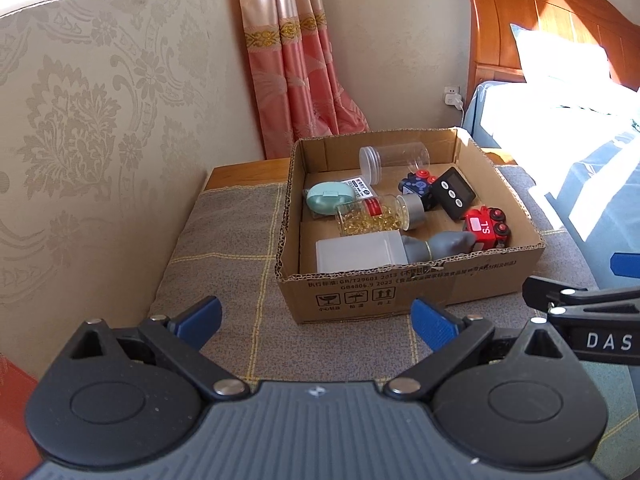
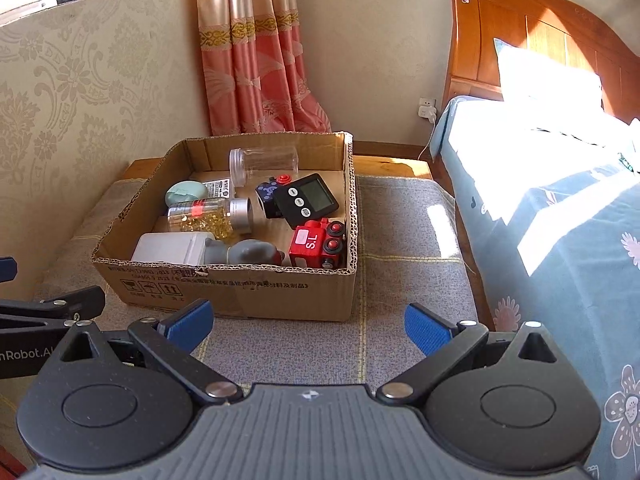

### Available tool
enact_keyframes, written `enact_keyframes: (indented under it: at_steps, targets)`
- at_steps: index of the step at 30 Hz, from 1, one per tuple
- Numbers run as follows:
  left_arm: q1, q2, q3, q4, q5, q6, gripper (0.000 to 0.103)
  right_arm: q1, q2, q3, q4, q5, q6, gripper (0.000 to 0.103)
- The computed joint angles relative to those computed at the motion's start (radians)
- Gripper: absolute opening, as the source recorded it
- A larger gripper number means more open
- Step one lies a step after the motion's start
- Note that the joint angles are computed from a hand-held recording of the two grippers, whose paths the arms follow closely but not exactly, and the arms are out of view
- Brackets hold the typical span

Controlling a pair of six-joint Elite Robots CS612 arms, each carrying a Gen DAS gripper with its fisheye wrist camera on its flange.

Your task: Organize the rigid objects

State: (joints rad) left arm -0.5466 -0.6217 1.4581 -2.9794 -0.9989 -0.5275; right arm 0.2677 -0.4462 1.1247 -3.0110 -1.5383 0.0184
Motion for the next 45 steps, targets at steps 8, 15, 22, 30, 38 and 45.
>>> enact_keyframes:
  at_steps: [8, 15, 22, 30, 38, 45]
  targets:
    - [-0.001, -0.006, 0.007, -0.004, 0.01, -0.004, 0.101, 0.0, -0.004, 0.006, -0.014, 0.001, 0.003, 0.103]
    - [-0.002, -0.009, 0.01, 0.0, 0.014, -0.015, 0.101, 0.001, -0.006, 0.008, -0.014, 0.003, -0.004, 0.103]
    - [-0.002, -0.013, 0.015, -0.001, 0.018, -0.018, 0.101, 0.001, -0.009, 0.013, -0.021, 0.008, -0.009, 0.103]
    - [-0.002, -0.016, 0.018, 0.002, 0.023, -0.025, 0.101, 0.003, -0.01, 0.013, -0.026, 0.006, -0.012, 0.103]
    - [-0.004, -0.018, 0.021, 0.003, 0.024, -0.024, 0.101, 0.003, -0.014, 0.02, -0.034, 0.008, -0.013, 0.103]
    - [-0.004, -0.018, 0.022, 0.004, 0.025, -0.026, 0.101, 0.003, -0.014, 0.021, -0.033, 0.009, -0.014, 0.103]
